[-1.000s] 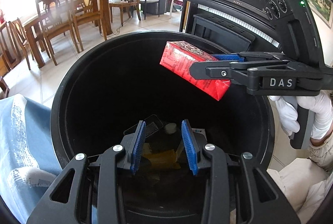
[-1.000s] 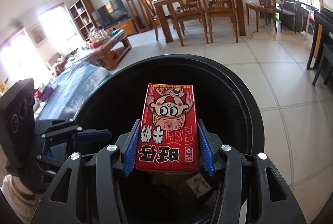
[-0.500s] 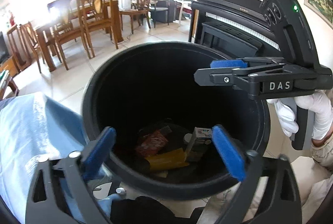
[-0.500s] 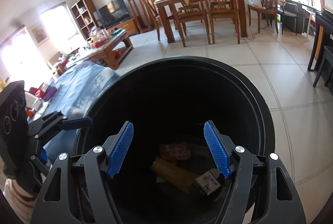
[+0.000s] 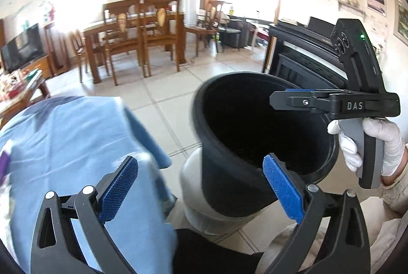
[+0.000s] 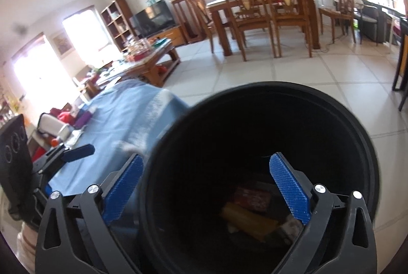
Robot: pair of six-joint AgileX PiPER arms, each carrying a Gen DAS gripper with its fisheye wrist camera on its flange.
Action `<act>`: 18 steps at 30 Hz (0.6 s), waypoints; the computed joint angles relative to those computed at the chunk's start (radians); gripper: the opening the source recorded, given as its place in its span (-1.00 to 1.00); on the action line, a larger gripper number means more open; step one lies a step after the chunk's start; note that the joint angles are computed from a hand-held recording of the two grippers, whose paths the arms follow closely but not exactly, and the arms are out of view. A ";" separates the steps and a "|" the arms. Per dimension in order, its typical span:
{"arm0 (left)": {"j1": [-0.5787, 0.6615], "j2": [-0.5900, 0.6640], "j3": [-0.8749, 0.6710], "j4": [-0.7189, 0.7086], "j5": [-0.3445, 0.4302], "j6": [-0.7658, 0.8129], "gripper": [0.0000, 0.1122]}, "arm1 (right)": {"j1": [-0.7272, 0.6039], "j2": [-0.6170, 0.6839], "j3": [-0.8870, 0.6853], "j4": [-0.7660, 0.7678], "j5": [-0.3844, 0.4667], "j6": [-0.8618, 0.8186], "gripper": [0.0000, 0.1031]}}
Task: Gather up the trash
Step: 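Open the left gripper over the bin while the right opens to drop the red box, then move both open grippers back over the table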
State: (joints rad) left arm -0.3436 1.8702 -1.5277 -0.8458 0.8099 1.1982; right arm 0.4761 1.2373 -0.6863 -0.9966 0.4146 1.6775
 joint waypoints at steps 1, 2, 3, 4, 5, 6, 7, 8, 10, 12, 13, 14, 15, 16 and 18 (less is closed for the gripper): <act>0.021 -0.005 0.004 -0.007 0.001 0.006 0.74 | 0.002 0.024 -0.028 0.030 -0.010 -0.044 0.89; 0.037 -0.009 0.007 -0.012 0.002 0.011 0.74 | 0.013 0.061 -0.071 0.063 -0.017 -0.096 0.89; 0.055 -0.014 0.009 -0.014 0.002 0.014 0.74 | 0.027 0.089 -0.106 0.081 -0.012 -0.126 0.89; 0.079 -0.019 0.015 -0.020 0.000 0.020 0.74 | 0.037 0.115 -0.140 0.102 -0.009 -0.160 0.89; 0.092 -0.025 0.022 -0.023 -0.003 0.022 0.74 | 0.051 0.155 -0.188 0.129 -0.009 -0.205 0.89; 0.114 -0.031 0.030 -0.030 -0.001 0.028 0.74 | 0.056 0.176 -0.217 0.149 -0.012 -0.237 0.89; 0.133 -0.037 0.035 -0.035 -0.001 0.030 0.74 | 0.067 0.211 -0.262 0.175 -0.012 -0.276 0.89; 0.158 -0.039 0.038 -0.041 0.001 0.034 0.74 | 0.079 0.238 -0.297 0.189 -0.006 -0.295 0.89; 0.208 -0.041 0.035 -0.048 0.005 0.032 0.74 | 0.098 0.307 -0.390 0.246 0.002 -0.377 0.89; 0.243 -0.031 0.011 -0.043 0.012 0.013 0.74 | 0.113 0.390 -0.501 0.318 0.014 -0.475 0.89; 0.264 -0.028 0.004 -0.040 0.015 0.006 0.74 | 0.123 0.423 -0.547 0.349 0.020 -0.518 0.89; 0.291 -0.018 -0.015 -0.034 0.019 -0.008 0.74 | 0.130 0.470 -0.614 0.402 0.028 -0.585 0.89; 0.308 -0.014 -0.023 -0.031 0.020 -0.018 0.74 | 0.138 0.498 -0.646 0.420 0.027 -0.613 0.89; 0.329 -0.007 -0.037 -0.029 0.025 -0.028 0.74 | 0.145 0.537 -0.701 0.455 0.037 -0.661 0.89; 0.375 0.007 -0.060 -0.027 0.030 -0.045 0.74 | 0.156 0.606 -0.798 0.515 0.055 -0.745 0.89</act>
State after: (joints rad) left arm 0.0316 1.8770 -1.5877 -0.8724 0.8403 1.1532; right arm 0.6323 1.8432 -1.4844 -0.4815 0.4700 0.9323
